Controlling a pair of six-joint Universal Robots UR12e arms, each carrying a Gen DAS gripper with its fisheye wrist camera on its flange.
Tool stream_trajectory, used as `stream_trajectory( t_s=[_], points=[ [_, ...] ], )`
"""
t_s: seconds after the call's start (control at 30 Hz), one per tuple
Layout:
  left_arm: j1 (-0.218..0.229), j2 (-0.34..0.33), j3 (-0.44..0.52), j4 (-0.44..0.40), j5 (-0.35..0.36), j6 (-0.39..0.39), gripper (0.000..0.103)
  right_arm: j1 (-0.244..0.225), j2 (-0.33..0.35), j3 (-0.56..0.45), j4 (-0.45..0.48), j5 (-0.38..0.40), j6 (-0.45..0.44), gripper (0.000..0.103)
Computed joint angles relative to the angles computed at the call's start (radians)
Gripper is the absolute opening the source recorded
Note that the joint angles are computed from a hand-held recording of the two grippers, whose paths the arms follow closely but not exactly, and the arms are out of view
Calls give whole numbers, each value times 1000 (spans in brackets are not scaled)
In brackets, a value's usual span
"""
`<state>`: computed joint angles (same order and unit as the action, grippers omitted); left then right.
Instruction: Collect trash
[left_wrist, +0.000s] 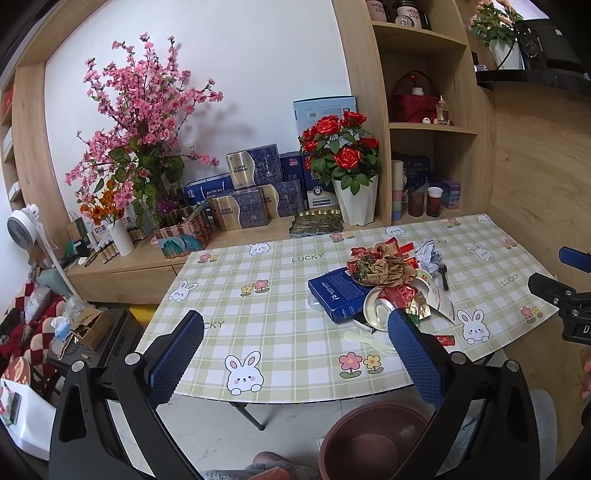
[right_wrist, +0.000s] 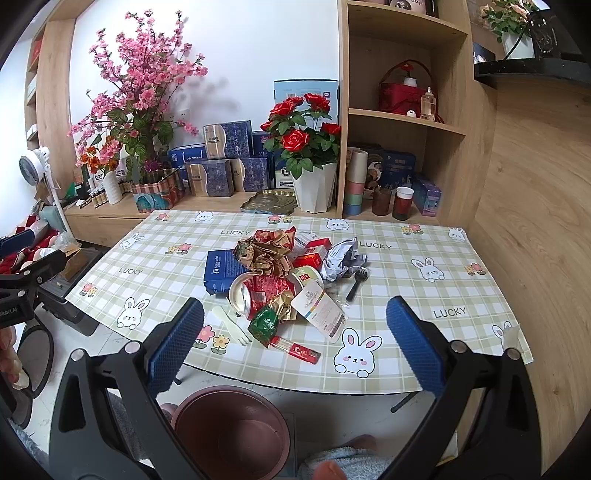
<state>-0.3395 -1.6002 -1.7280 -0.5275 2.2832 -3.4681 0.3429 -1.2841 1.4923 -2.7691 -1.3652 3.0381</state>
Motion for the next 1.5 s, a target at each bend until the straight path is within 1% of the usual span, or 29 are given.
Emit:
stream_trajectory(
  t_s=[0.43, 0.97, 1.5],
  points=[
    [-4, -3, 5, -4, 0, 1, 98, 5, -5, -1, -3, -9, 0, 97],
    [-5, -1, 7, -9, -3, -4, 98, -1, -7, -4, 7, -4, -14, 97],
    [-7, -5, 8, -8, -1, -3, 98, 3, -11, 8, 2, -3, -22, 97]
  ],
)
